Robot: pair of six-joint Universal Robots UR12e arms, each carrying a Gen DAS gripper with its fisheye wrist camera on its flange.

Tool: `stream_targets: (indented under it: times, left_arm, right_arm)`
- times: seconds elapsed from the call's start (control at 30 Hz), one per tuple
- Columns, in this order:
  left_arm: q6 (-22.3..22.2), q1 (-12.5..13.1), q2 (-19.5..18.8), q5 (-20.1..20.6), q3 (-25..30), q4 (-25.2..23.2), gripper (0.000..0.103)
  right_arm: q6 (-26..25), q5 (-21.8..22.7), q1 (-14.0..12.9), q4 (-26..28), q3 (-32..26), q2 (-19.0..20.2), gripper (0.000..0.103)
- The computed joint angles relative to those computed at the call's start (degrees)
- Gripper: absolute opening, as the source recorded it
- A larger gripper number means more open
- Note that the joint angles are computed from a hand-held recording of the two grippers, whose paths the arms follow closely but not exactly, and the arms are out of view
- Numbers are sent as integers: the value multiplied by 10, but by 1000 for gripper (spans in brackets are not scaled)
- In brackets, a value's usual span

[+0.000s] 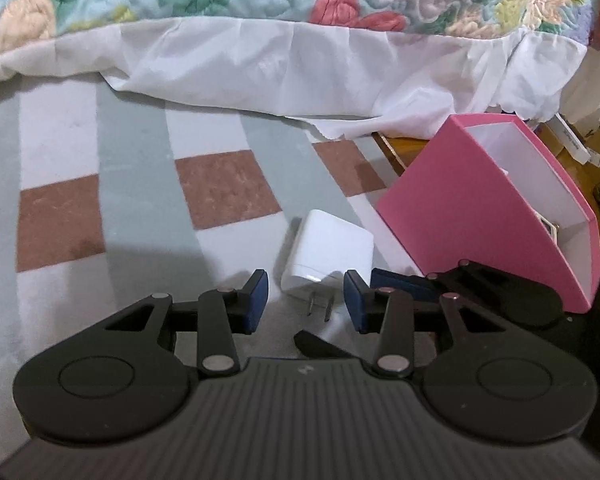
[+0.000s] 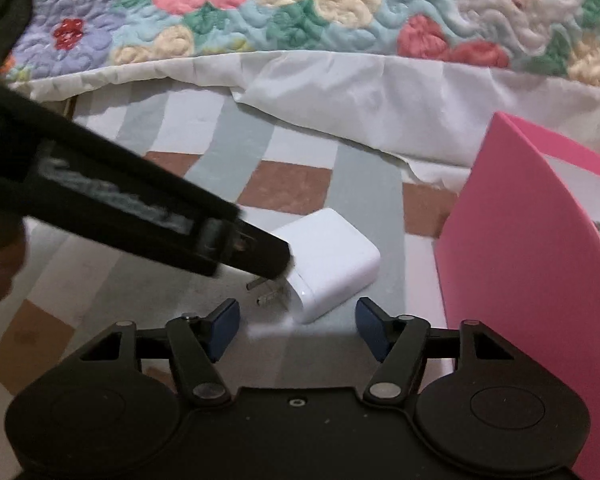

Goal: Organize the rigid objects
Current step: 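Move both grippers to the last white charger on the mat, then close both grippers together on the white charger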

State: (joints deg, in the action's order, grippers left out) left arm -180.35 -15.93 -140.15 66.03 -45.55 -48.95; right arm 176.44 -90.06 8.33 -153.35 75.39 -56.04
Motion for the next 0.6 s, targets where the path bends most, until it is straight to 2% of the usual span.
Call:
stream_targets:
  times: [0.07, 0.13, 0.2, 0.27, 0.33, 0.4, 0.53, 0.6]
  left_arm:
    - [-14, 1, -2, -8, -5, 22, 40]
    - [-29, 1, -3, 3, -10, 49, 40]
    - [-35, 3, -6, -9, -10, 54, 39]
    - [-35, 8, -9, -50, -4, 33, 36]
    - [-33, 8, -7, -59, -4, 25, 35]
    - [-34, 7, -3, -59, -3, -4, 35]
    - [-64, 19, 20, -90, -34, -39, 35]
    - [-94, 27, 33, -123, -51, -59, 35]
  right_arm:
    - [-3, 14, -4, -5, 3, -1, 73]
    - [2, 26, -7, -9, 5, 0, 75]
    - [-8, 29, -8, -11, 6, -1, 76]
    - [-9, 31, -7, -3, 1, 0, 76]
    - [-7, 36, -6, 7, -5, 2, 79]
    - [-23, 31, -3, 41, -16, 1, 77]
    - [-33, 73, -4, 96, -14, -16, 76]
    - [-39, 75, 0, 115, -10, -22, 76]
